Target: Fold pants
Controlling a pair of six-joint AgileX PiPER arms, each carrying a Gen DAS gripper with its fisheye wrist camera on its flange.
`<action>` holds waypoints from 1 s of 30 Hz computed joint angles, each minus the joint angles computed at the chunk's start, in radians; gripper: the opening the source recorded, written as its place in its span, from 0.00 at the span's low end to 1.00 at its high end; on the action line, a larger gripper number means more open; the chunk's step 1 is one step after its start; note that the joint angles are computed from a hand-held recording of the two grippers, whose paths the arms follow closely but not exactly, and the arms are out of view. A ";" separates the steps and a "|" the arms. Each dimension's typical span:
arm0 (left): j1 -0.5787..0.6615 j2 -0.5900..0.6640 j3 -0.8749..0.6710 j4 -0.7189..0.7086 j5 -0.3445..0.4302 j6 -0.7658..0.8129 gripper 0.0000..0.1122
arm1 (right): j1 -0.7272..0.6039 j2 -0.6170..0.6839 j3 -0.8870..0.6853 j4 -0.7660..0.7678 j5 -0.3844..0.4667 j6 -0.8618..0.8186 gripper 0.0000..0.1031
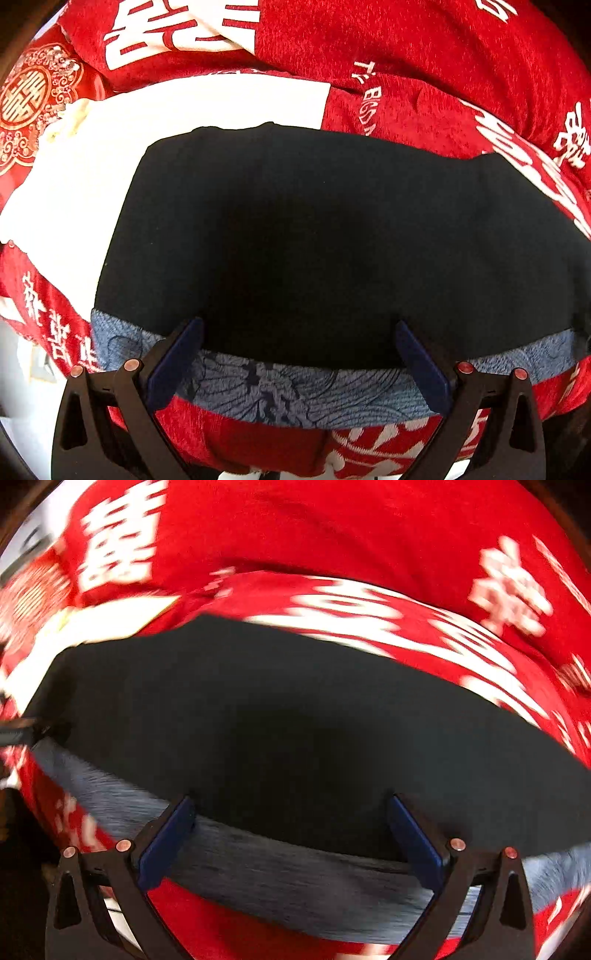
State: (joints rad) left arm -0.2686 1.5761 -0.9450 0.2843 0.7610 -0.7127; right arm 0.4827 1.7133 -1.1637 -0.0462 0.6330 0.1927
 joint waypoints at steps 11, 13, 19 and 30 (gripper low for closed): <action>-0.305 0.103 -0.111 -0.085 0.066 -0.062 0.92 | -0.051 -0.131 0.078 0.007 0.021 0.009 1.00; -0.240 0.063 -0.062 -0.161 0.031 -0.027 0.92 | 0.002 -0.086 0.075 -0.086 0.034 0.089 1.00; -0.079 -0.055 0.099 -0.134 0.044 -0.064 0.92 | -0.086 -0.135 0.169 -0.033 -0.046 0.006 1.00; 0.020 -0.288 0.207 -0.132 0.101 -0.076 0.92 | -0.113 -0.121 0.138 -0.036 -0.013 0.008 1.00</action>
State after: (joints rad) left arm -0.2485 1.2885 -0.7376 0.1525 0.8621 -0.7888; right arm 0.3702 1.5924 -1.0257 -0.0827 0.6204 0.2010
